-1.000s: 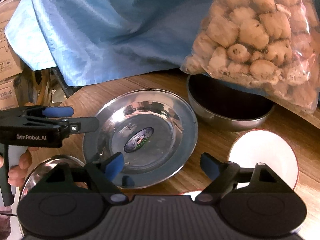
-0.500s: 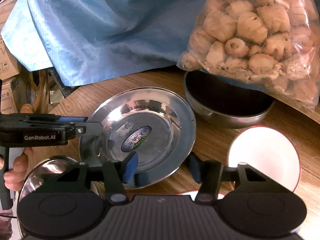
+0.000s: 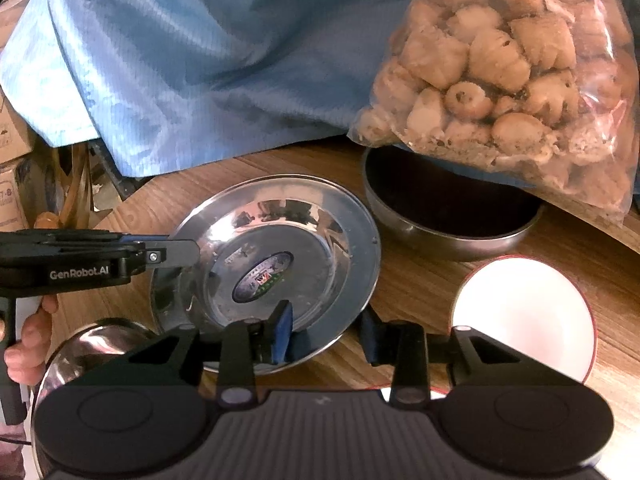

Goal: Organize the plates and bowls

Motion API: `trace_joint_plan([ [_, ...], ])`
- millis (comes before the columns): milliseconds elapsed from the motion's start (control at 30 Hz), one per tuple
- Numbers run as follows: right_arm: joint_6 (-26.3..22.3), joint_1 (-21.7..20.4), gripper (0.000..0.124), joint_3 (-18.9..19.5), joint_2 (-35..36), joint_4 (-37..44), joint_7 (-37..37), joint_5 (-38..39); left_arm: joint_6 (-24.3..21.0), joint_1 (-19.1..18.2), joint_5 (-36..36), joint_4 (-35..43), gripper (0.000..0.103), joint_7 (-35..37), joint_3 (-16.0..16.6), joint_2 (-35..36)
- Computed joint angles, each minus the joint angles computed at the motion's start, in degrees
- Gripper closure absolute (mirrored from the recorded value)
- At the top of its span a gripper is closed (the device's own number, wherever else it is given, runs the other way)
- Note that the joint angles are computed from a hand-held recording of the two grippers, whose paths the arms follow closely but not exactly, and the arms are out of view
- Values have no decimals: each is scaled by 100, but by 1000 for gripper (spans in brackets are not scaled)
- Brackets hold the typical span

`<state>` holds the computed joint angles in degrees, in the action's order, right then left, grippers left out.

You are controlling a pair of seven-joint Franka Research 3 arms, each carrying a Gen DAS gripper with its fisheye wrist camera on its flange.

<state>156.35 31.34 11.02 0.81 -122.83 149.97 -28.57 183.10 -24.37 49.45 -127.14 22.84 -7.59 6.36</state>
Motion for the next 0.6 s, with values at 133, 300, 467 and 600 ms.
trace_joint_plan([
  [133,155,-13,84,-22,34,12,64,28,-199,-313,1385,236,82,-1320,402,-30],
  [300,229,20,84,-73,163,158,185,-130,-393,-165,2384,398,82,-2393,284,-60],
  [467,350,91,84,-132,204,206,199,-221,-400,180,2666,302,82,-2734,7,-206],
  [600,407,128,84,-139,183,226,210,-293,-395,451,2960,202,82,-3073,-232,-386],
])
